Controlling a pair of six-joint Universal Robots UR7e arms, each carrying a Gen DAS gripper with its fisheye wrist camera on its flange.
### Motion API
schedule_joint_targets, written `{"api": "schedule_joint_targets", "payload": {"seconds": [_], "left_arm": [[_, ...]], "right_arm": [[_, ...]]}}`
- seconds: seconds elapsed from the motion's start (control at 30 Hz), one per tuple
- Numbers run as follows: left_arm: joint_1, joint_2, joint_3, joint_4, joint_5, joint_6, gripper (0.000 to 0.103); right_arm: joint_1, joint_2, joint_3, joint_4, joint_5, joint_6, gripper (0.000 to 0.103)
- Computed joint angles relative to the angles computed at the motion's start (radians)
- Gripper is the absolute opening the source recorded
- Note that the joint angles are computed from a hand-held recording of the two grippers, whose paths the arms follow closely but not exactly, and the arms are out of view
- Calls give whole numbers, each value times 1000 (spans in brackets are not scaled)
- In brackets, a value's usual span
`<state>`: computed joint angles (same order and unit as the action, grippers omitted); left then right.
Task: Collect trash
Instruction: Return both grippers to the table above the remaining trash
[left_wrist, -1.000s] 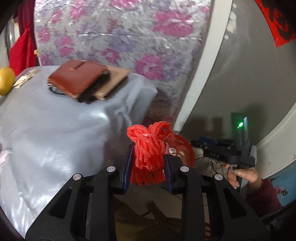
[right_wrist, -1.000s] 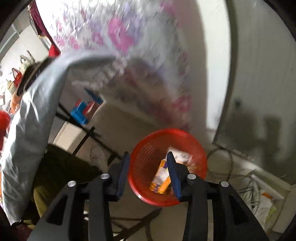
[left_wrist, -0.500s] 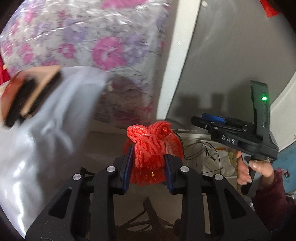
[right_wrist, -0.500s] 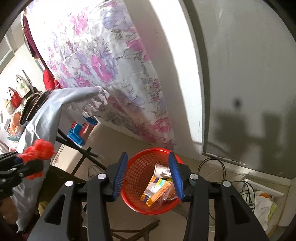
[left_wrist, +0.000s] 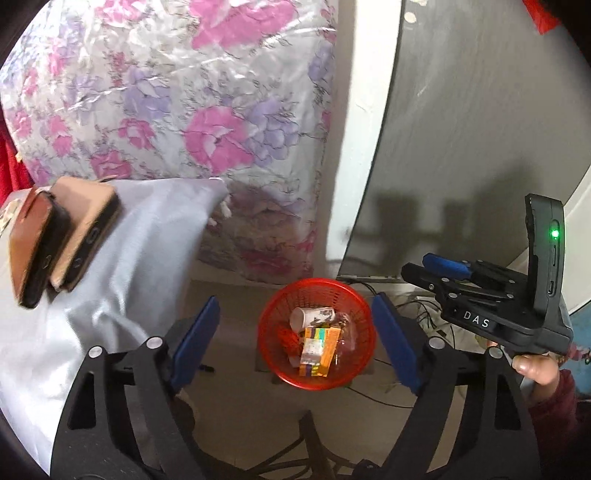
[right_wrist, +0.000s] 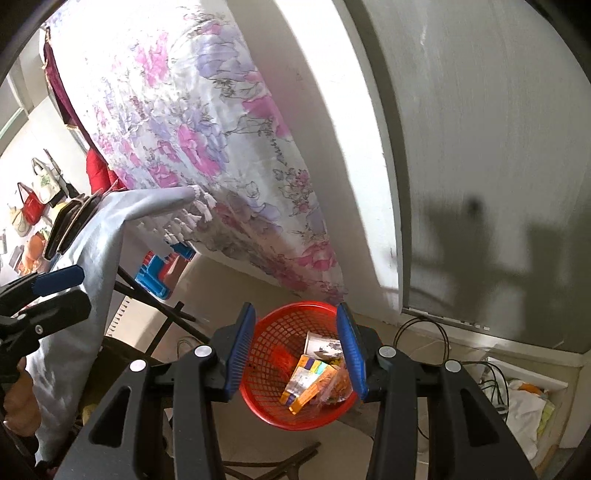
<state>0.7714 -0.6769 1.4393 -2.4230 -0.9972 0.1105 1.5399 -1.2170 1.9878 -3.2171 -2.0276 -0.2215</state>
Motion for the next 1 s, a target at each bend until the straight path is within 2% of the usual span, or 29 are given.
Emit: {"api": "schedule_joint_targets", "payload": {"seconds": [0.1,0.47,0.63,1.0], "left_arm": [[-2,-17,19,-12,12,-8,84],[-6,-118,102,-82,73,-50,84],[-10,-172,144,-138,97,-58,89],[-39,-284,246,-240,169,-56,92]], "right_arm": [[12,4,-3,0,0,-6,50],[71,26,-21,9,-7,-38,51],[116,38,-32,2,-19,-71,52],[224,55,-56,-32,-57,-149,70]]}}
